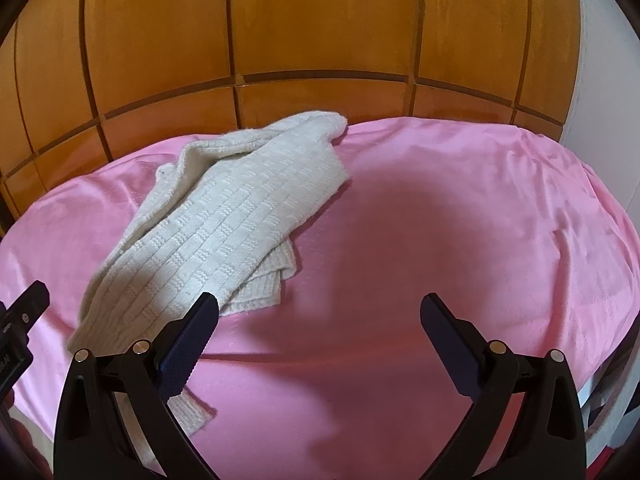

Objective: Fold small clothes

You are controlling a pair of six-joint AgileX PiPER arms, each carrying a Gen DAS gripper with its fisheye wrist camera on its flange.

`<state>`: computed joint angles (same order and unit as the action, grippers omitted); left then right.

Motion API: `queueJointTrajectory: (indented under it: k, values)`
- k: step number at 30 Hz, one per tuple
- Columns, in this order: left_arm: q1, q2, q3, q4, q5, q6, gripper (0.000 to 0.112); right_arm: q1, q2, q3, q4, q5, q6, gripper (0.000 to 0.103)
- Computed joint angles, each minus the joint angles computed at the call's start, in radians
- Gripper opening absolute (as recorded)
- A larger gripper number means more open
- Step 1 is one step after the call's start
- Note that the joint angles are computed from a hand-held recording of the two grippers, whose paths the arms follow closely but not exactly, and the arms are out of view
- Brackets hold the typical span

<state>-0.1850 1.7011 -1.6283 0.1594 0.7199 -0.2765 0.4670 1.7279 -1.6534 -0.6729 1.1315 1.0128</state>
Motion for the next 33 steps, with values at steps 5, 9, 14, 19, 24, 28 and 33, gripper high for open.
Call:
queueJointTrajectory:
  k: [5,9,14,19,24,28,33]
  values:
    - [0.013,-0.006,0.01,-0.011,-0.006,0.005,0.101,0.008,0.006,-0.016,-0.001,0.011,-0.01,0.1]
    - [0.017,-0.004,0.005,-0.02,-0.004,0.016,0.101,0.011,0.008,-0.023,0.004,0.015,-0.022,0.1]
    - [0.025,-0.003,0.002,-0.03,-0.003,0.028,0.101,0.008,0.019,-0.042,0.007,0.017,-0.038,0.1]
    - [0.031,0.006,-0.014,-0.049,0.013,0.04,0.101,0.004,0.025,-0.047,0.016,0.017,-0.045,0.1]
    - [0.036,0.008,-0.019,-0.059,0.017,0.047,0.101,0.003,0.031,-0.055,0.022,0.019,-0.057,0.1]
    - [0.038,0.008,-0.017,-0.059,0.017,0.046,0.101,0.004,0.031,-0.053,0.025,0.018,-0.057,0.1]
    - [0.039,0.008,-0.016,-0.056,0.017,0.044,0.101,0.003,0.037,-0.061,0.033,0.019,-0.068,0.1]
